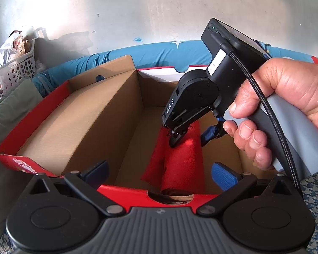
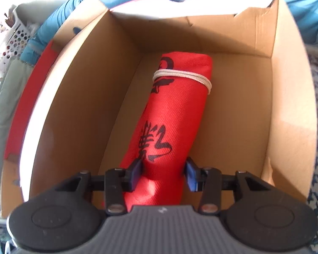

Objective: Fold shopping bag

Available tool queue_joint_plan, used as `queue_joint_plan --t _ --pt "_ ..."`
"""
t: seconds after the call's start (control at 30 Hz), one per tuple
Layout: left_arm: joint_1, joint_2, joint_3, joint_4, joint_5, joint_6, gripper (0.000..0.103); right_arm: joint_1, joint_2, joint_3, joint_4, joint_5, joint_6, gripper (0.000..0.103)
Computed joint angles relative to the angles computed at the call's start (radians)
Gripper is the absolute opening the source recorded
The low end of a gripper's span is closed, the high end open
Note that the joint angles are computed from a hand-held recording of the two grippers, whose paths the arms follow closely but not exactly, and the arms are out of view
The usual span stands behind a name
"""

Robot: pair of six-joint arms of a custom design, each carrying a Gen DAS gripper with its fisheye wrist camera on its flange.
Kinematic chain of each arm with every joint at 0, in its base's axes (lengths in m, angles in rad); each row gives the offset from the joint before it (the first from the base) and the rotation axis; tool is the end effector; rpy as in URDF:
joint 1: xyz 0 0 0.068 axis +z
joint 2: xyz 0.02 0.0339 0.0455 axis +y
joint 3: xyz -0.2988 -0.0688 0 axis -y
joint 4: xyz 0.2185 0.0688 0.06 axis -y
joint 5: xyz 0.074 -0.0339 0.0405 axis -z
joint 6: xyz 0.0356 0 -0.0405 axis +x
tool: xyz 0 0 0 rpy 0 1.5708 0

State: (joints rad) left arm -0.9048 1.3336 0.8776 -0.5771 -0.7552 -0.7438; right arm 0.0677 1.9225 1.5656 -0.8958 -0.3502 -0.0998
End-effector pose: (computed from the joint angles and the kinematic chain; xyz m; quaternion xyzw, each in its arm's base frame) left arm 0.1573 -0.1607 0.2758 -0.0256 0.9011 0.0601 0.4286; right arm 0.3805 0.0380 0.2718 -0.1088 0.9666 0.1695 0.1587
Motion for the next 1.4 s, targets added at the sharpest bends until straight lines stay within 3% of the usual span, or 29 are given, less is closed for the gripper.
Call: queue_joint_plan --t 0.13,0.2,0.3,0.37,0.53,0.77,0.93,1.03,1.13,1.3,1.4 --pt "0.005 -0.002 -0.003 0.006 0.001 -0.002 0.103 0.019 -0.018 -0.01 0.026 0.032 -0.084 0.051" --pt "0.006 -0.001 -0.003 0.013 0.008 0.003 0.103 0.024 -0.028 -0.007 0.038 0.056 -0.136 0.064" --pt "0.011 0.012 0.006 0.017 0.018 0.007 0.103 0.043 -0.081 -0.05 0.069 0.097 -0.19 0.07" --pt "0.014 0.021 0.012 0.017 0.022 0.007 0.103 0.039 -0.109 -0.062 0.05 0.073 -0.235 0.08" --pt "0.019 0.041 0.023 0.016 0.025 0.008 0.103 0.028 -0.142 -0.126 0.1 0.061 -0.323 0.083" --pt "0.024 0.039 0.021 0.025 0.034 0.018 0.103 0.002 -0.15 -0.092 0.047 0.016 -0.346 0.082" --pt "0.023 0.035 0.016 0.028 0.035 0.023 0.103 -0.022 -0.156 -0.034 -0.071 -0.004 -0.471 0.083" --pt "0.025 0.031 0.013 0.037 0.04 0.027 0.103 -0.017 -0.186 -0.052 -0.054 0.015 -0.51 0.084" --pt "0.029 0.023 0.007 0.05 0.05 0.032 0.103 -0.043 -0.196 -0.043 -0.079 -0.04 -0.497 0.084" --pt "0.033 0.014 0.004 0.072 0.075 0.035 0.103 -0.086 -0.296 -0.131 -0.006 -0.054 -0.479 0.095" --pt "0.021 0.029 0.019 0.064 0.072 0.042 0.103 -0.122 -0.37 -0.193 0.039 -0.066 -0.482 0.096"
